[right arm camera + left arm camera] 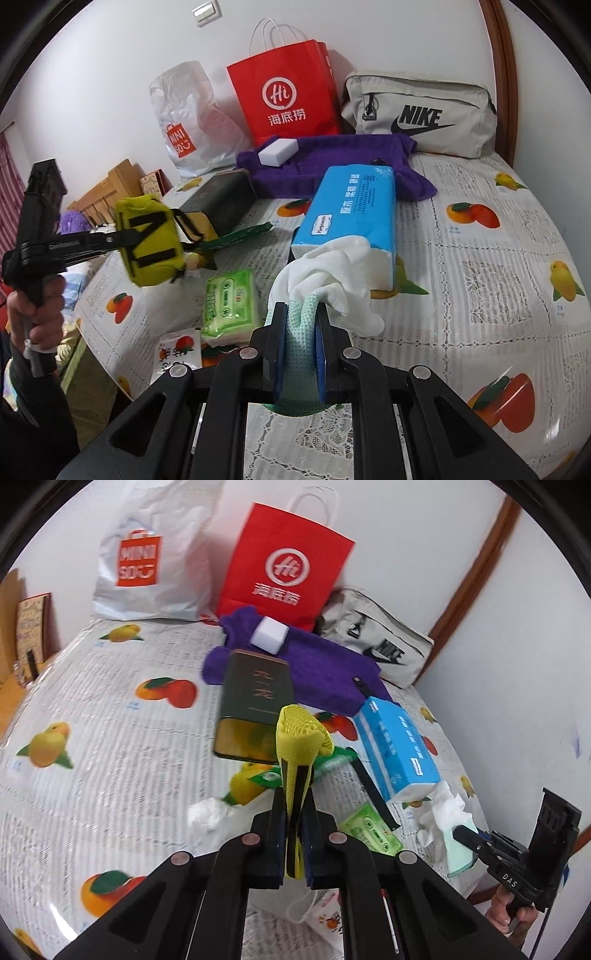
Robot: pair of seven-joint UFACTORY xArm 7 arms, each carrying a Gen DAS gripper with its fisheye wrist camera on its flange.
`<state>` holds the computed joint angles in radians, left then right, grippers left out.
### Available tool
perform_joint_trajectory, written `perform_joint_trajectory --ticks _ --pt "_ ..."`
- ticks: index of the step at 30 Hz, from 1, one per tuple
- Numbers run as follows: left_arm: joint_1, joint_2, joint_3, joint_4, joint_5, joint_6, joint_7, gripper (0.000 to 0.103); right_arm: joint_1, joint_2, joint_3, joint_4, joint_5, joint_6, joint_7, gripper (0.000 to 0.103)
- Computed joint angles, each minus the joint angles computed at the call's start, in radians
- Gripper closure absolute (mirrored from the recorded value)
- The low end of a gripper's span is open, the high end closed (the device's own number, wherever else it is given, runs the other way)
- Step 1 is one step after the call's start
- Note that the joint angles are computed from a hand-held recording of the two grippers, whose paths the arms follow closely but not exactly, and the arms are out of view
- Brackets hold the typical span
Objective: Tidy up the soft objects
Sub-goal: 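Carry the striped cloth with the left tool while the right carries the green cloth to the towel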
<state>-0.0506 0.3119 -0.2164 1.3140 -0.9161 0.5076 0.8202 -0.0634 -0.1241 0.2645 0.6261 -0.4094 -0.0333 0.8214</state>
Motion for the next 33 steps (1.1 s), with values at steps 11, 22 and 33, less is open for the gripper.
perform_joint_trajectory --ticks 11,22,33 --pt "0.026 -0.018 0.019 0.026 -0.067 0.051 0.004 0.096 0.088 0.014 -0.081 0.034 0.028 0.045 -0.036 0.09" --pt "0.003 0.047 0.028 0.146 0.064 0.041 -0.125 0.096 0.116 -0.042 -0.104 0.093 0.13 0.069 -0.183 0.09" --pt "-0.009 0.214 0.007 0.415 0.276 0.093 -0.326 0.096 0.138 0.129 -0.192 0.344 0.22 0.143 -0.351 0.09"
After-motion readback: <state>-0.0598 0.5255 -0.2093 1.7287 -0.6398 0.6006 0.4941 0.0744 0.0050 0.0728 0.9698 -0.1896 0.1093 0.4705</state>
